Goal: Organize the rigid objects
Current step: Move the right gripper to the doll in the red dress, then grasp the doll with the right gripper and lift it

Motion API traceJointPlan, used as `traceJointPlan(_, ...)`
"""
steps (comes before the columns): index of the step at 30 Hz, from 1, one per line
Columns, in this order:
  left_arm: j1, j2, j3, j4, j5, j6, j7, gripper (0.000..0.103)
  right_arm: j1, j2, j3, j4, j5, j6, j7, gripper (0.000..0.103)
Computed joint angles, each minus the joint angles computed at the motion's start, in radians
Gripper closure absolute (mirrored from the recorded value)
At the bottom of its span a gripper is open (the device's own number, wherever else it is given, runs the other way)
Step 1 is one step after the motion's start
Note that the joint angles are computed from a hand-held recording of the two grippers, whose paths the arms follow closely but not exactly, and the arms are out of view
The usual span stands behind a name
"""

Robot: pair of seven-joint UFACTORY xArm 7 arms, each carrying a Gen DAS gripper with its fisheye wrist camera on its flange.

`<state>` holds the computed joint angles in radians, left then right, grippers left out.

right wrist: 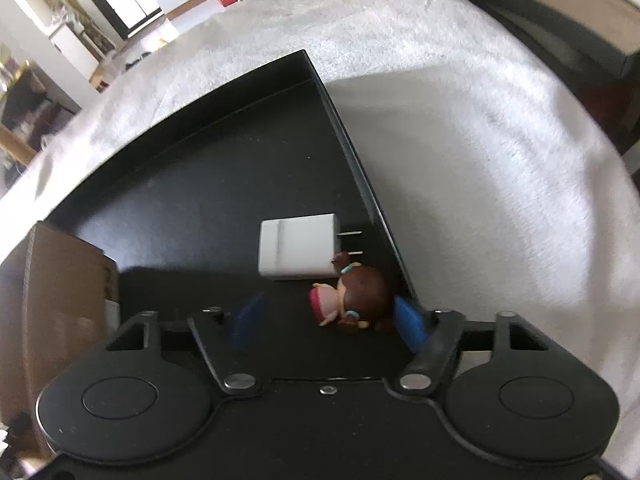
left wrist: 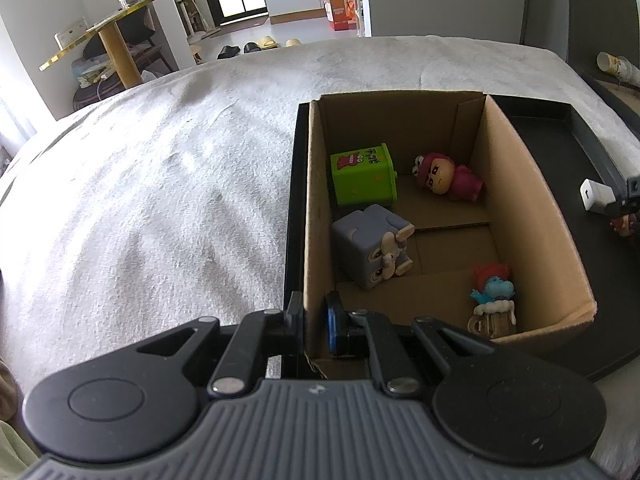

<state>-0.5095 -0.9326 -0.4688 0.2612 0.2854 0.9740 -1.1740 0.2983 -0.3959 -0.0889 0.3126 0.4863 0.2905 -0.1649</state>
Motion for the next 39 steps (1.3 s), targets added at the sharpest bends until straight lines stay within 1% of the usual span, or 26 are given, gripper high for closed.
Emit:
traceJointPlan(1,-0.002,-0.004,0.001,-0.002,-0.001,-0.001,0.0,0.093,-0.026,-0.002,0.03,-0.008,-0.034,-0.011,0.024,0.055)
traceJointPlan(2,-0.004,-0.007,0.003,-0.005,-0.002,-0.003,0.0,0.093,-0.046,-0.001,0.051,-0.012,-0.068,-0.018,0.044,0.061)
traceJointPlan(3,-0.006,-0.014,0.007,-0.009,-0.003,-0.004,0.002,0.093,-0.036,-0.003,0.039,-0.017,-0.067,-0.026,0.038,0.061)
traceJointPlan(4,-0.007,-0.017,0.009,-0.011,-0.004,-0.006,0.003,0.093,-0.037,-0.007,0.041,-0.02,-0.078,-0.028,0.044,0.061)
traceJointPlan(7,-0.008,-0.03,0.017,-0.02,-0.011,-0.012,0.006,0.093,-0.084,-0.024,0.102,-0.033,-0.176,-0.029,0.102,0.061)
traceJointPlan(8,-0.007,-0.032,0.021,-0.022,-0.014,-0.015,0.008,0.093,-0.089,-0.031,0.106,-0.035,-0.197,-0.021,0.117,0.061)
traceJointPlan(12,-0.005,-0.038,0.02,-0.027,-0.017,-0.021,0.014,0.093,-0.07,-0.083,0.078,-0.046,-0.221,0.008,0.127,0.061)
traceJointPlan(18,-0.005,-0.049,0.02,-0.033,-0.023,-0.025,0.02,0.093,-0.037,-0.18,0.06,-0.061,-0.233,0.067,0.116,0.061)
traceJointPlan(25,-0.011,-0.065,0.016,-0.039,-0.029,-0.025,0.019,0.093,-0.01,-0.291,0.069,-0.063,-0.245,0.138,0.108,0.061)
traceJointPlan(30,-0.015,-0.078,0.016,-0.044,-0.031,-0.028,0.019,0.093,0.014,-0.333,0.083,-0.044,-0.247,0.168,0.113,0.061)
traceJointPlan(39,-0.026,-0.116,0.016,-0.06,-0.041,-0.03,0.018,0.093,0.047,-0.353,0.115,-0.013,-0.256,0.18,0.14,0.061)
